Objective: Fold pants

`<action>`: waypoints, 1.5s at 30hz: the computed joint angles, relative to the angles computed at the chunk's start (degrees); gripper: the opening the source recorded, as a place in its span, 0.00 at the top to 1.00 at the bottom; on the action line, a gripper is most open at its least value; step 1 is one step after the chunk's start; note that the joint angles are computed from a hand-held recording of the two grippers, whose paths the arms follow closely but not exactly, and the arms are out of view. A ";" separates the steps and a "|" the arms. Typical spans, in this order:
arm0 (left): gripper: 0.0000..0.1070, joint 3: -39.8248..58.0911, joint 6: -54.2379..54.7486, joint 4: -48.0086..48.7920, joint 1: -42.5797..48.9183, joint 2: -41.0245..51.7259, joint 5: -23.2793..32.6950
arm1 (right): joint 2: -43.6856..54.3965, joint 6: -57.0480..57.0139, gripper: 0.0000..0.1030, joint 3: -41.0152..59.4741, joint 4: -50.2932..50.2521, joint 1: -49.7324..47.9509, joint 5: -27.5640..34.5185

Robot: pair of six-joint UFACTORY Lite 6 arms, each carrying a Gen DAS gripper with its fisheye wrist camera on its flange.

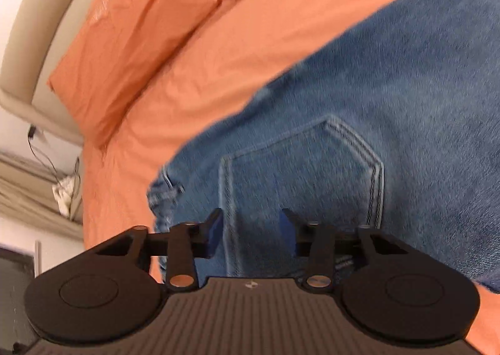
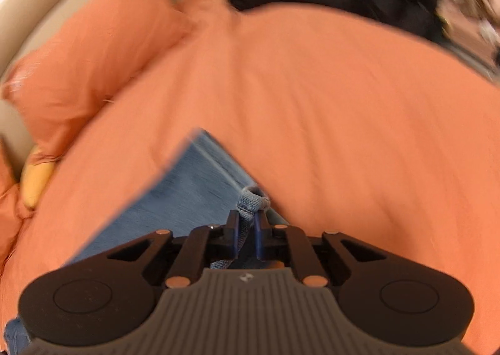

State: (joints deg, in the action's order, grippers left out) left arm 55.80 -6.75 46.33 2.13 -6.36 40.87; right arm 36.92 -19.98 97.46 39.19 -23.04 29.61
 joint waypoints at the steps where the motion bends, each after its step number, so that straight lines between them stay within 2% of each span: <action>1: 0.64 -0.31 -2.22 1.81 -0.31 1.07 0.72 | -1.17 -3.29 0.96 1.27 3.17 0.18 0.58; 3: 0.67 -1.28 -5.81 4.65 -0.20 2.46 1.23 | -4.34 -12.30 0.96 2.15 13.30 -0.33 1.68; 5: 0.67 -1.62 -7.70 4.96 0.44 3.04 1.00 | -5.42 -14.13 0.96 3.51 15.22 -0.31 1.99; 8: 0.67 -1.53 -9.21 5.65 0.14 3.46 1.59 | -3.01 -6.50 0.96 3.13 4.31 0.45 0.02; 10: 0.68 -1.27 -9.61 6.61 -0.67 4.18 2.49 | -0.42 -3.93 0.96 0.32 1.11 0.19 -1.31; 12: 0.68 -0.73 -10.03 7.49 -1.35 5.21 3.31 | 1.40 -2.37 0.96 -2.80 -1.35 -0.02 -3.16; 16: 0.68 0.42 -9.69 8.20 -0.86 6.16 3.44 | 4.55 -3.91 0.96 -4.15 0.24 -0.49 -4.94; 19: 0.68 0.39 -8.07 7.97 0.76 4.66 2.32 | 5.41 -0.05 0.91 -2.22 -5.91 0.70 -4.95; 20: 0.68 0.51 -6.63 7.66 1.75 3.99 1.83 | 3.09 2.45 0.81 -4.32 -10.99 1.69 -6.44; 21: 0.68 0.56 -4.83 7.15 2.87 3.02 1.23 | 1.42 5.72 0.77 -6.17 -16.98 3.37 -8.38; 23: 0.68 0.98 0.79 4.59 6.33 0.88 -1.12 | -1.69 7.98 0.77 -8.09 -24.15 6.01 -8.63; 26: 0.68 2.62 12.81 -2.80 13.17 -1.81 -4.90 | -7.04 4.95 0.77 -12.59 -23.02 10.04 -8.32; 29: 0.68 4.46 30.80 -15.48 21.46 -4.34 -8.37 | -11.95 4.65 0.77 -17.09 -20.80 16.53 -7.38; 33: 0.66 8.89 52.44 -32.07 31.98 -4.03 -8.41 | -13.29 9.00 0.76 -16.85 -18.78 28.61 -4.38; 35: 0.56 14.19 61.79 -42.80 37.32 -1.04 -4.98 | -11.80 12.72 0.75 -13.86 -18.40 35.22 -2.63; 36: 0.48 17.14 66.12 -48.33 40.12 0.84 -2.61 | -10.70 14.15 0.74 -11.83 -17.68 38.40 -1.63; 40: 0.34 27.59 75.11 -61.99 48.38 8.75 6.66 | -4.27 22.05 0.69 -1.01 -18.33 51.09 1.90; 42: 0.32 32.31 77.09 -65.86 51.22 12.91 11.43 | 0.68 26.04 0.69 5.86 -19.06 56.69 3.14; 45: 0.28 36.44 79.85 -68.87 53.49 17.56 14.94 | 9.20 33.27 0.69 17.57 -22.39 63.80 5.40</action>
State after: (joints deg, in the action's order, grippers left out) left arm 92.24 73.10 -22.54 55.62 11.20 55.81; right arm 46.12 13.29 115.02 16.80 40.76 35.01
